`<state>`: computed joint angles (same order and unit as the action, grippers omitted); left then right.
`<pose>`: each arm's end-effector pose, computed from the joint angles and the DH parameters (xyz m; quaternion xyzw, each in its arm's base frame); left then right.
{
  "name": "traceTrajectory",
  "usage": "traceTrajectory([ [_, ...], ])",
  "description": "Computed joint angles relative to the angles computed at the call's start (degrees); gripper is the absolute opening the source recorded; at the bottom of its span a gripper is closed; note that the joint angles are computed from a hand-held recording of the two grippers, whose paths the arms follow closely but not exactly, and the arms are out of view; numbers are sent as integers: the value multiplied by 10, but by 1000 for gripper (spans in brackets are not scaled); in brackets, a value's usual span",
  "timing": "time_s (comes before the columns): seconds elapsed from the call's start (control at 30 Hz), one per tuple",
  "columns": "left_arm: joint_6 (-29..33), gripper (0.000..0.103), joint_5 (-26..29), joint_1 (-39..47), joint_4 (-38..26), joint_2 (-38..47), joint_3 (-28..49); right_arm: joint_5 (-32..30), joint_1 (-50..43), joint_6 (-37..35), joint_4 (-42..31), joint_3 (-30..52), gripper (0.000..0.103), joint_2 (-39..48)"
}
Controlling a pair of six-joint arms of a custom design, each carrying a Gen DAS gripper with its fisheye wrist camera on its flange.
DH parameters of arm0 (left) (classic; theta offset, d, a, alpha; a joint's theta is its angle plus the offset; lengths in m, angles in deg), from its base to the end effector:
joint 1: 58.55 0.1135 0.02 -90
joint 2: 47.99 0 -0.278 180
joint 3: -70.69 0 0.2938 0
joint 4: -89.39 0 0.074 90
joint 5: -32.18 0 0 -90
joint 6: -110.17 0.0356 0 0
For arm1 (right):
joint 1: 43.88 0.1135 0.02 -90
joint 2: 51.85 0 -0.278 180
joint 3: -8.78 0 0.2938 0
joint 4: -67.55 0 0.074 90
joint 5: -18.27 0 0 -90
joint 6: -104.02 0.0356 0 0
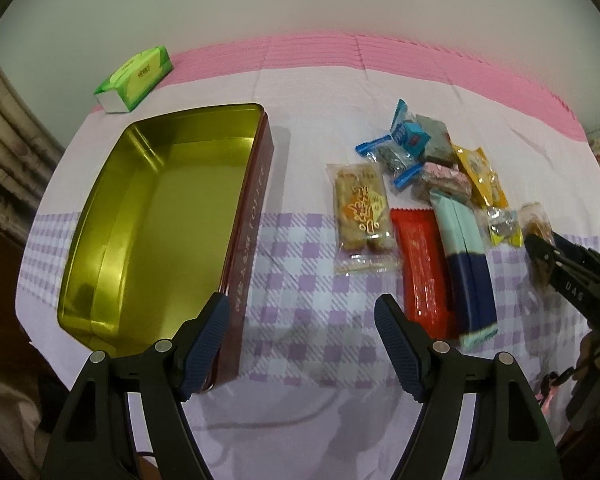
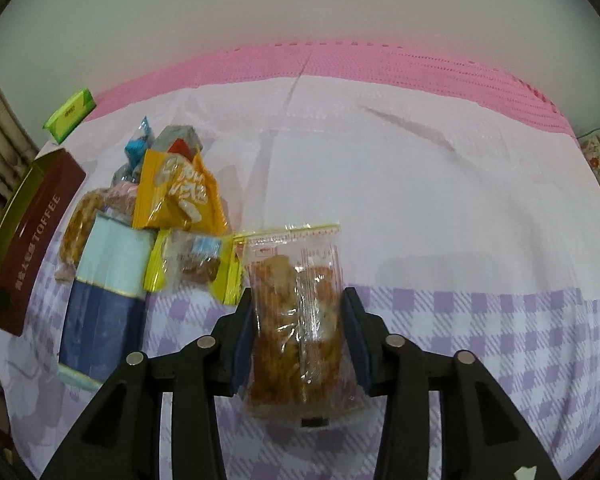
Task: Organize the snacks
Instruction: 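Lift the orange snack bag off the pile with the right gripper, then grasp the clear cookie bag with gold print with the left gripper while the right holds its bag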
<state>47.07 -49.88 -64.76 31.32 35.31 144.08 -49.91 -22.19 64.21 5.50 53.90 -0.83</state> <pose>0.3155 -0.0393 0.2377 0.2917 0.9349 -0.0326 0.1996 0.1699 0.0533 0.2002 0.2723 0.9252 -0.0402 0.2611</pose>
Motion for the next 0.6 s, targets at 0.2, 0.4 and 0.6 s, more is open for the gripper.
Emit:
traceTrajectory([
  [0.2, -11, 75, 2, -17, 3, 27, 28, 51, -48, -16, 21, -17, 36, -2],
  [0.4, -19, 75, 9, -43, -8, 66, 65, 77, -126, -45, 55, -39, 36, -13],
  [0.6, -32, 75, 10, -77, -27, 123, 123, 83, -134, -48, 68, -40, 36, -6],
])
